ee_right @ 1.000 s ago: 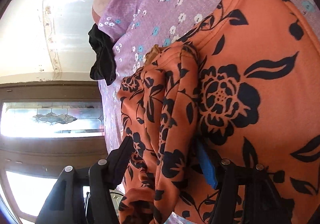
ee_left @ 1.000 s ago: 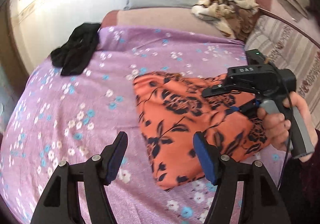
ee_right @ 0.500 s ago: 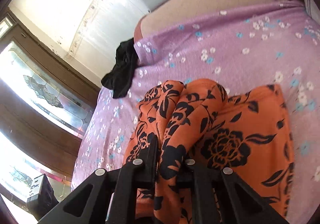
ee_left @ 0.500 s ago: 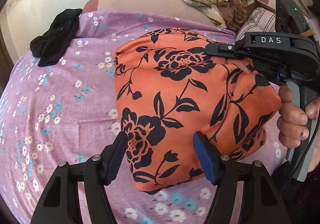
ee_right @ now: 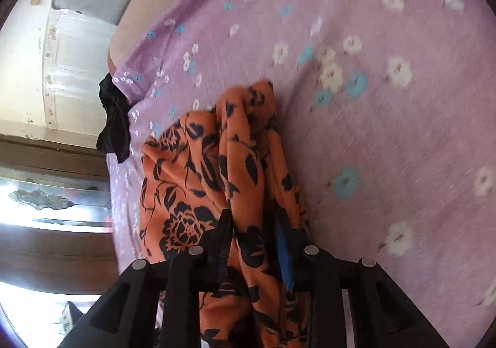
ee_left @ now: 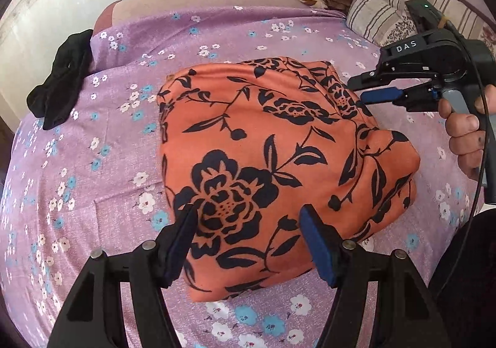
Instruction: Fold small clothes
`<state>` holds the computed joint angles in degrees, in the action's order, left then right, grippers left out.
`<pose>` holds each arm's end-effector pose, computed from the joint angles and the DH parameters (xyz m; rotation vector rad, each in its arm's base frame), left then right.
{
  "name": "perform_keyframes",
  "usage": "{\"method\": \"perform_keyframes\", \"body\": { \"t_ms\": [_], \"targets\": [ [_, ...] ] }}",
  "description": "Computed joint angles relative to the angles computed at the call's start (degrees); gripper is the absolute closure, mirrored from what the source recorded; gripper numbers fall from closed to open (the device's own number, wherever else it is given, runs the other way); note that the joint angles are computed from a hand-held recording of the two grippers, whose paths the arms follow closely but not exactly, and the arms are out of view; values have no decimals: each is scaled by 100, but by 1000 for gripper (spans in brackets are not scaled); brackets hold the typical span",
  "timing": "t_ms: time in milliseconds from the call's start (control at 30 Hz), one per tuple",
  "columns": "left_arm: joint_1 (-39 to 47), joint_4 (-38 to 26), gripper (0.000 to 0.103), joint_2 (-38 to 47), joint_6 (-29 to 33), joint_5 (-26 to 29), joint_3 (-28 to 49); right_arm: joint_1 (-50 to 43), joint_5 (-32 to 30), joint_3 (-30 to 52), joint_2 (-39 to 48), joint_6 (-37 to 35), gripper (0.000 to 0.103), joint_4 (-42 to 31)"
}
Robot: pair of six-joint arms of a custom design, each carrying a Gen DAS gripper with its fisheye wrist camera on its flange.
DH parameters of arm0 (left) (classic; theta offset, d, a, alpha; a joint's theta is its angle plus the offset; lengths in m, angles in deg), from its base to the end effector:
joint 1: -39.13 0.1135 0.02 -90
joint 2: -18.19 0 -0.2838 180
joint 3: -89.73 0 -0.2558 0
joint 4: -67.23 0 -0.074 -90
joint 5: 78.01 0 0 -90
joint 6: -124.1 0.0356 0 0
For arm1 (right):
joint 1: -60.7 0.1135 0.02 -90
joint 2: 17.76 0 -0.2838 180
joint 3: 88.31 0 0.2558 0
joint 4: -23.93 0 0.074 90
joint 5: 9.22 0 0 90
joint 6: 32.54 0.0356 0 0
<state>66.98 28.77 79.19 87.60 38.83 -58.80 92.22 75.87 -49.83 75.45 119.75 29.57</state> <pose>0.1354 0.0533 0.1376 0.6809 2.4583 -0.1381 0.2160 0.1361 0.1053 0.6506 2.5215 0.7855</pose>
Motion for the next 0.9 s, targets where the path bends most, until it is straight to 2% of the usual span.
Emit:
{"method": "perform_keyframes", "body": {
  "t_ms": [33,133,167,267,333,400,433,467,500,567,600,667,700,800,900],
  "targets": [
    [244,-105,34,35,164,128,79,102,314,-74,-213,42,71,69],
    [686,17,34,342,320,294,247,244,268,-93,-355,-105,72,652],
    [627,316,34,567,176,227,291,398,395,67,-308,-224,72,619],
    [681,616,34,771,92,12,317,699,687,740,0,-729,72,208],
    [658,719,34,996,82,-98,346,637,587,1216,365,-1111,72,24],
    [602,960,34,1161,163,-231,234,360,70,1665,920,-1456,72,-135],
    [571,1166,33,1233,200,-286,141,234,-245,2047,1341,-1539,72,-509],
    [582,1316,33,1284,263,-268,61,144,-315,2435,1777,-1516,72,-975],
    [603,1413,33,1337,315,-198,20,47,-381,2640,2136,-1444,73,-1125],
    [581,1553,32,1410,334,-207,-19,-217,-662,2546,2384,-1277,81,-671],
    [574,1597,32,1495,326,-232,-14,-308,-591,2495,2333,-1132,88,-621],
    [629,1576,31,1587,355,-200,18,-313,24,2389,2108,-1149,88,-755],
    [665,1525,31,1579,394,-182,39,-330,111,2329,2017,-1181,87,-813],
    [898,1121,32,1460,594,2,184,-511,-337,1701,1472,-875,84,-342],
    [1233,743,32,1232,757,280,278,-191,-75,1096,434,-1014,83,-302]
  ]
}}
